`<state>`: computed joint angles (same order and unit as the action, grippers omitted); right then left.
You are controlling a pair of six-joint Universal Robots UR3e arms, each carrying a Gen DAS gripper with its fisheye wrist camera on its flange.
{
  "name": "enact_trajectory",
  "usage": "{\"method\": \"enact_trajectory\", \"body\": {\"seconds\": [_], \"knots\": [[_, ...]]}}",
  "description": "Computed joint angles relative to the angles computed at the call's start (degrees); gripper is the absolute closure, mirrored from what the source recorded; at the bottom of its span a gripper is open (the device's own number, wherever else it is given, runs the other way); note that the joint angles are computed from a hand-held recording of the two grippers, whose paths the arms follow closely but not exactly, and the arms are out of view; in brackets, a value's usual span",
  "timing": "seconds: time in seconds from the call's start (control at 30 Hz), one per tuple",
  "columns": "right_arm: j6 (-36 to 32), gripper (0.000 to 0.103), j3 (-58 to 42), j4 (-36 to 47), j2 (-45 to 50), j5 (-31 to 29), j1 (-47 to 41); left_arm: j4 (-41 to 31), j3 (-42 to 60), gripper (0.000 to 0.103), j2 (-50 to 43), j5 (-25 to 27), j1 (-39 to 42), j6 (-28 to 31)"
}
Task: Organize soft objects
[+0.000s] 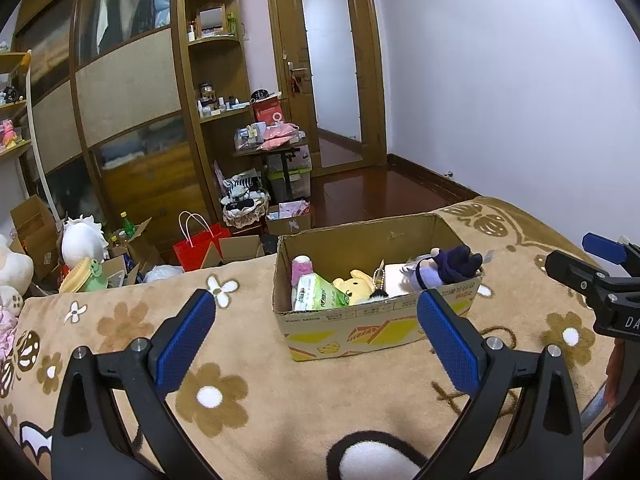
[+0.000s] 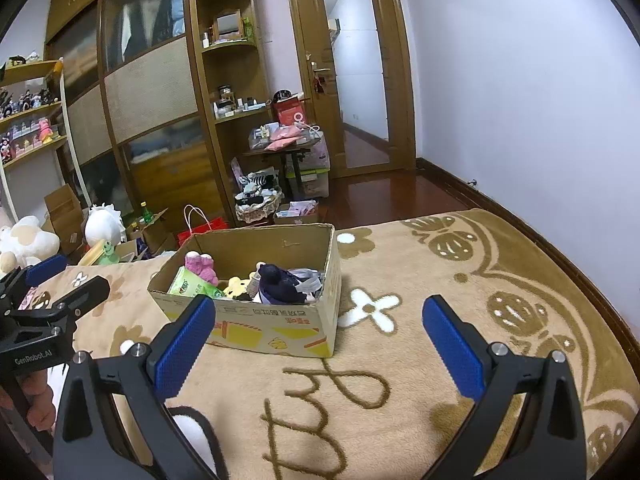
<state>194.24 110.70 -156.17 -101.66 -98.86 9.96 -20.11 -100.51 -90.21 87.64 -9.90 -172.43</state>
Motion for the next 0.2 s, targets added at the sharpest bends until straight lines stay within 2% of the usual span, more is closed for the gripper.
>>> {"method": "enact_trajectory", "body": {"seconds": [0.2], "knots": [[0.6,0.0,0.2,0.1,-0.2,-0.2,0.1,-0.3,0.1,0.003,0.0,0.2,-0.2,-0.2]]}}
